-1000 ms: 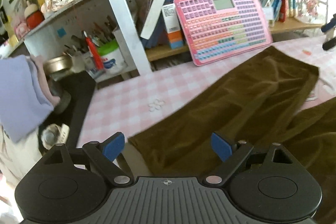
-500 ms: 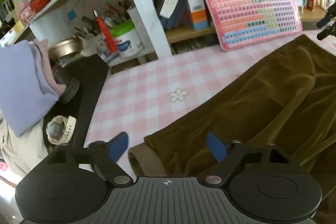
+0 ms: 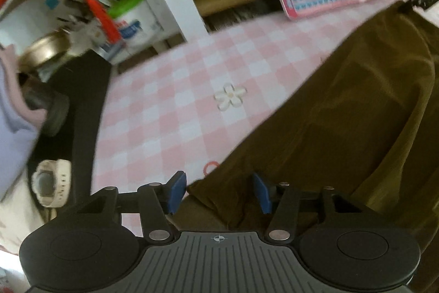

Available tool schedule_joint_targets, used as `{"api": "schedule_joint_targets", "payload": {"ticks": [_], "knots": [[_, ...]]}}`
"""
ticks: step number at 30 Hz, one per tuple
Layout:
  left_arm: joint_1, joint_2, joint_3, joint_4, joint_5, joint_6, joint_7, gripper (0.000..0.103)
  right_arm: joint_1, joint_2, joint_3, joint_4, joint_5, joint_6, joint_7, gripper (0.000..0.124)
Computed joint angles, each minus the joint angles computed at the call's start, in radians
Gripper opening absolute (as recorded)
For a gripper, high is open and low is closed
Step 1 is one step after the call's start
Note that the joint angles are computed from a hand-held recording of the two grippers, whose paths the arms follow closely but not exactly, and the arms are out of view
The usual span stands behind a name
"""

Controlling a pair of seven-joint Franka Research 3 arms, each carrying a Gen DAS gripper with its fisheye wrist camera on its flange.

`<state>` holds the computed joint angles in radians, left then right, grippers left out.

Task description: Fold clothes

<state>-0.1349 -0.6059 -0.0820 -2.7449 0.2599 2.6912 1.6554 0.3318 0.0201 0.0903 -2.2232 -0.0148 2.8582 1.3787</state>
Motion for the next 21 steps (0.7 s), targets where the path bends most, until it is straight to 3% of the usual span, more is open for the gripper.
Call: {"api": "schedule_joint_targets", "payload": {"ticks": [4, 5, 7, 8, 9, 12, 15, 18, 21], "knots": [[-0.018, 0.016, 0.032, 0.005, -0.030, -0.008, 0.040, 0.055, -0.003, 0.011, 0.008, 0.020, 0.143, -0.032, -0.121, 0.044], [-0.023, 0.017, 0.040, 0.007, -0.046, -0.011, 0.045, 0.055, -0.004, 0.014, 0.010, 0.028, 0.191, -0.046, -0.155, 0.038], [-0.033, 0.020, 0.055, 0.011, -0.081, -0.018, 0.054, 0.051, -0.007, 0.017, 0.013, 0.047, 0.283, -0.086, -0.213, 0.025], [-0.037, 0.022, 0.062, 0.013, -0.098, -0.022, 0.059, 0.047, -0.007, 0.015, 0.013, 0.059, 0.304, -0.122, -0.222, 0.016], [-0.042, 0.022, 0.067, 0.016, -0.113, -0.027, 0.067, 0.039, -0.005, 0.014, 0.012, 0.066, 0.309, -0.142, -0.216, 0.015], [-0.060, 0.017, 0.069, 0.024, -0.132, -0.054, 0.117, 0.018, 0.006, -0.027, 0.013, 0.030, 0.260, -0.097, -0.147, 0.011], [-0.041, -0.026, 0.053, -0.005, -0.125, 0.014, 0.114, 0.013, 0.002, -0.109, 0.027, -0.041, 0.171, 0.028, -0.028, 0.010], [-0.076, -0.110, 0.109, -0.051, -0.180, 0.105, 0.099, 0.012, -0.076, -0.215, 0.099, -0.115, -0.043, 0.104, 0.205, 0.010], [-0.146, -0.218, 0.173, -0.091, -0.201, 0.098, 0.193, 0.011, -0.197, -0.359, 0.218, -0.206, -0.191, 0.142, 0.411, 0.010]]}}
